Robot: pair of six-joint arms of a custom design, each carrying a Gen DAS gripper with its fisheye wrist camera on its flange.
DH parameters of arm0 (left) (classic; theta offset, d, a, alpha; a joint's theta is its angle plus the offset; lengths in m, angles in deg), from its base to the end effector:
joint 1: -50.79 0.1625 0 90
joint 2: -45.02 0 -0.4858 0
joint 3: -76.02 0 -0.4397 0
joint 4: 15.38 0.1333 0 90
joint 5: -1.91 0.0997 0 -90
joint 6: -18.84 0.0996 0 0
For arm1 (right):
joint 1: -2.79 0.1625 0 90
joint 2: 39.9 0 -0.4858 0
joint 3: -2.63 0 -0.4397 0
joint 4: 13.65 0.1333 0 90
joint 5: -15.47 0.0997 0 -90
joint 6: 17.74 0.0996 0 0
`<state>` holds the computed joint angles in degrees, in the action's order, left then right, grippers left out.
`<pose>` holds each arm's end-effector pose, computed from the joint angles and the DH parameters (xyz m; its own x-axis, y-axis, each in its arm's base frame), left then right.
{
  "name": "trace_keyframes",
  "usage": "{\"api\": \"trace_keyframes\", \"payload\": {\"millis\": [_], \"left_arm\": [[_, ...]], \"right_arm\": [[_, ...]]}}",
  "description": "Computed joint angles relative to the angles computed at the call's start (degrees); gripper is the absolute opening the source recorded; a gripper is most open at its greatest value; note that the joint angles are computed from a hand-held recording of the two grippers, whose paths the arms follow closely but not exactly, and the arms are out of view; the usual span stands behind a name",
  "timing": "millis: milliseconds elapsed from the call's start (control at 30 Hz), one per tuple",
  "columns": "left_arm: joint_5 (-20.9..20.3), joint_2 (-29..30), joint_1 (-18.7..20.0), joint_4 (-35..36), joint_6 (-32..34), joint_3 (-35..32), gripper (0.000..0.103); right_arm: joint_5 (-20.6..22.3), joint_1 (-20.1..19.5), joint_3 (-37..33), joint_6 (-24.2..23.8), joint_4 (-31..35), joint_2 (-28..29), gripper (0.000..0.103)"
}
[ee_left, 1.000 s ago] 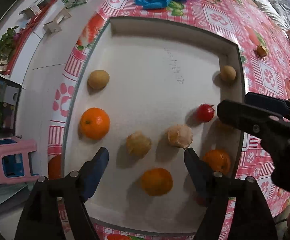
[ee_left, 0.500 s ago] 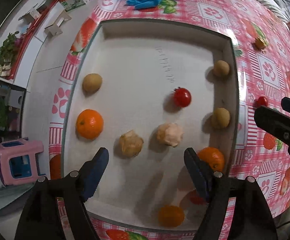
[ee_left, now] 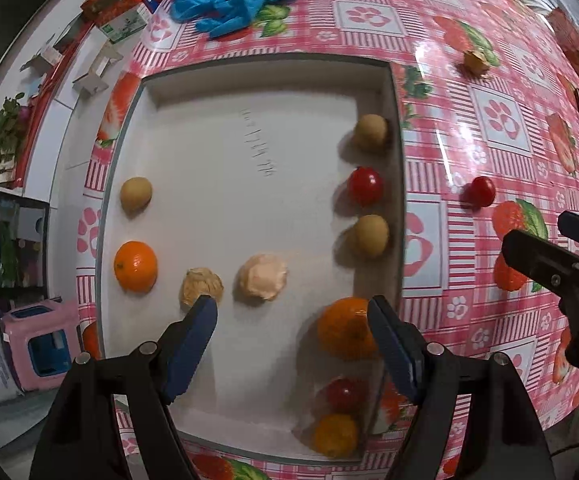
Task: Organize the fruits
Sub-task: 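Move the left tool to the remaining cherry tomato and close on it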
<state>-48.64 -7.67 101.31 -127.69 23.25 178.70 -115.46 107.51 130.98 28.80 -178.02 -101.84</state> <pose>-0.2486 -0.6110 0.0977 -0.3638 0.7692 -0.5253 0.5928 0.6262 0.5064 0.1963 -0.4795 0.1275 -0.7011 0.6236 0.3458 0.3740 0.7345 -0.5662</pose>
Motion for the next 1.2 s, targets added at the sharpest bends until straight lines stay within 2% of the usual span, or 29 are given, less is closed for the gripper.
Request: {"api": "trace_keyframes", "payload": {"millis": [467,1000,1200], "left_arm": [[-1.8,-0.79,-2.82,-0.69,0.45,2.23,0.079],[-2.59,-0.34,-3.33,-1.25,1.87,2.43,0.079],[-4.14,-0.38,-3.86,-2.9,3.15,2.73,0.079]], "right_arm": [[0.73,-1.16,3.89,3.22,-0.18,-2.91,0.092],[1.54,-2.74,5.77,5.49,3.96,-4.8,0.092],[0.38,-3.37,7.46,8.28,4.74,-6.36,0.092]]}}
